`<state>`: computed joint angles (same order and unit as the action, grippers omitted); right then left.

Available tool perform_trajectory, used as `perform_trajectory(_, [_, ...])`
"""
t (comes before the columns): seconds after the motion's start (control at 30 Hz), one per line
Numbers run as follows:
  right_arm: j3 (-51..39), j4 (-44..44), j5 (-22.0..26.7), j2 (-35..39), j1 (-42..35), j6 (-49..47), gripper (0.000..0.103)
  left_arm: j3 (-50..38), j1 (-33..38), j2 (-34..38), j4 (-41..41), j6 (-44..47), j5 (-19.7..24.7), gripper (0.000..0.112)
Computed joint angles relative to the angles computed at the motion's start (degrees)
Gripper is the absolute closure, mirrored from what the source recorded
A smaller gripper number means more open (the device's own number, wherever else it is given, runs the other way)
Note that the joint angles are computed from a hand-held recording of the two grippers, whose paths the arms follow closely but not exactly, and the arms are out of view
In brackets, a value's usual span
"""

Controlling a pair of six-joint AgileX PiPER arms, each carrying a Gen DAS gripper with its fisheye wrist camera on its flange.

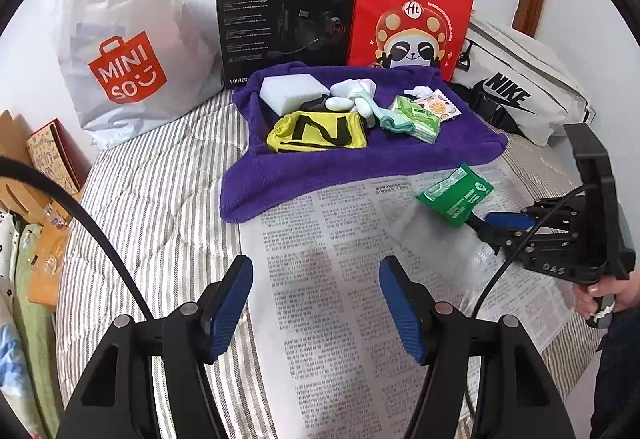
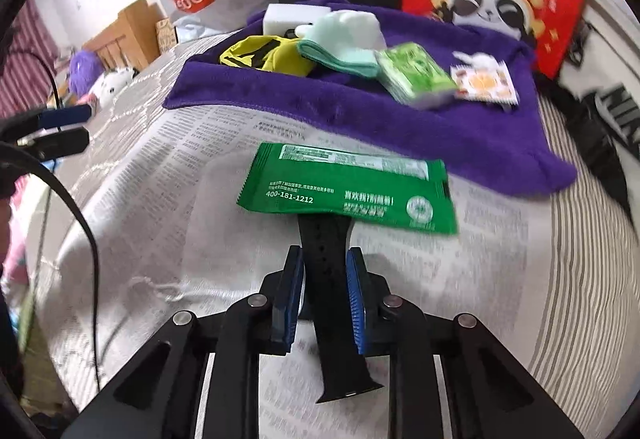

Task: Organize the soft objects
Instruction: 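Lift the black watch strap with the right tool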

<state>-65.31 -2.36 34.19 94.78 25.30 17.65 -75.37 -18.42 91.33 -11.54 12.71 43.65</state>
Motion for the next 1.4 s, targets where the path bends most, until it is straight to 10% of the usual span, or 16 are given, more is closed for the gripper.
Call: perform_trajectory(1.4, [13.9, -17.2, 6.6, -12.1, 6.0, 26.2, 0.07, 5.2, -2.9, -1.6, -5.1, 4.4, -1.2, 0.048])
